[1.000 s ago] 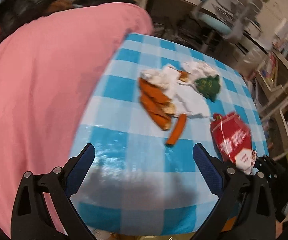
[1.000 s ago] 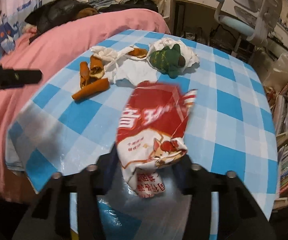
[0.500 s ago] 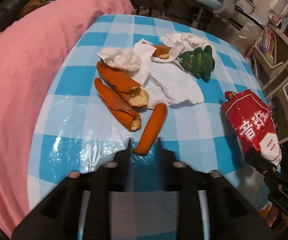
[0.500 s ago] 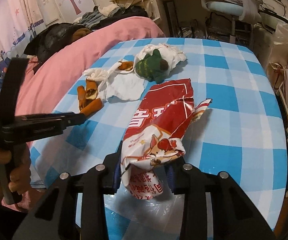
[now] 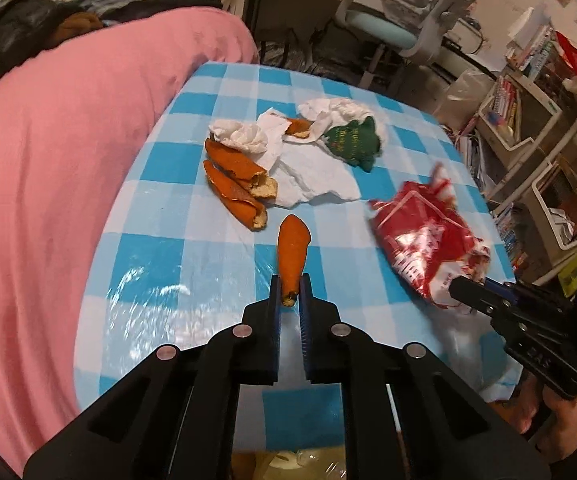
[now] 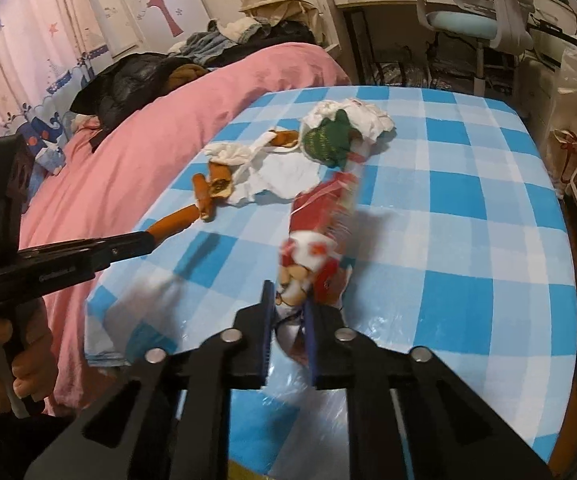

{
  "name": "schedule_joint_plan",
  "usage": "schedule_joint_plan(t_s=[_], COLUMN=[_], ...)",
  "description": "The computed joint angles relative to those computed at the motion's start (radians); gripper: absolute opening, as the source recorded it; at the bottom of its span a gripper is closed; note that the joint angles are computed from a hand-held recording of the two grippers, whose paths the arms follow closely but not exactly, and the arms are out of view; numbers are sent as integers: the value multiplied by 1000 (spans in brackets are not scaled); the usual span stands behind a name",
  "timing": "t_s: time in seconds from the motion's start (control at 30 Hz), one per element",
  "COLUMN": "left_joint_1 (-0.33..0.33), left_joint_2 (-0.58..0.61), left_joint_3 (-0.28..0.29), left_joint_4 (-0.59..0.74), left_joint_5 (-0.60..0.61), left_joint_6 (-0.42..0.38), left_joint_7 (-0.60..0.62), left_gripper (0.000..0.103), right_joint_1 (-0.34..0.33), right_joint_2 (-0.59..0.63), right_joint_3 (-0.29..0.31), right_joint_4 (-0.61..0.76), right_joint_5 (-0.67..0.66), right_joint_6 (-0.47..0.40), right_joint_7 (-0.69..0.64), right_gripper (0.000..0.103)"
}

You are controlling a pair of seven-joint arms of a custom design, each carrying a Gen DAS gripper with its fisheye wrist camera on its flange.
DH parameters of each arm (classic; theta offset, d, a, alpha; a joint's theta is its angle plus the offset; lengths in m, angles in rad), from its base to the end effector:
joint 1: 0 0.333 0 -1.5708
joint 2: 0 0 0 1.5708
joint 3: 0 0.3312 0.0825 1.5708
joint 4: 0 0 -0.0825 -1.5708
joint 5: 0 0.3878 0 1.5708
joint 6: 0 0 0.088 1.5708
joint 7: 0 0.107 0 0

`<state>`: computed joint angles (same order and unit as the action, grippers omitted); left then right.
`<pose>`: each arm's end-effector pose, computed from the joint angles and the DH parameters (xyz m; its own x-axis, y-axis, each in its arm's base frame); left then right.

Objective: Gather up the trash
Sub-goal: 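Drop the red wrapper into the yellow bin with the right tool while the left tool carries the peel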

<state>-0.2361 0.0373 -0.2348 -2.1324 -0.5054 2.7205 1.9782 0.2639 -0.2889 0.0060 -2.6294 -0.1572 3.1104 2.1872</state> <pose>0.5343 -0.2508 0.4620 -0.4980 -0.8425 0.2055 -0.7694 0.3200 -0.5528 0.4374 0.1349 0.4470 -0.0707 -0.9500 -0.3040 -0.7364 0.2553 -0.6265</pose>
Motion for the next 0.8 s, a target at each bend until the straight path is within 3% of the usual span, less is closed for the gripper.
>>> schedule_joint_plan(t_s=[0.2, 0.33, 0.57, 0.8], left_joint_1=[-11, -30, -60, -89], left_joint_2=[-103, -186, -330, -479], left_joint_3=[7, 28, 61, 59], left_joint_4=[-99, -179, -323, -470], left_joint_5=[-76, -138, -176, -111], left_joint_6=[27, 30, 35, 60], left_joint_7=[60, 107, 147, 119], left_gripper=[8, 8, 8, 8], right_joint_1=[7, 71, 254, 427], right_joint_2=[-41, -85, -197, -230], right_joint_3=[22, -6, -47, -74], right_joint_4=[-36, -66, -157, -204], right_joint_5=[-5, 11, 57, 141], right_joint_6=[35, 49, 12, -106], right_joint_7=[24, 22, 10, -36], right_gripper=[12, 12, 12, 12])
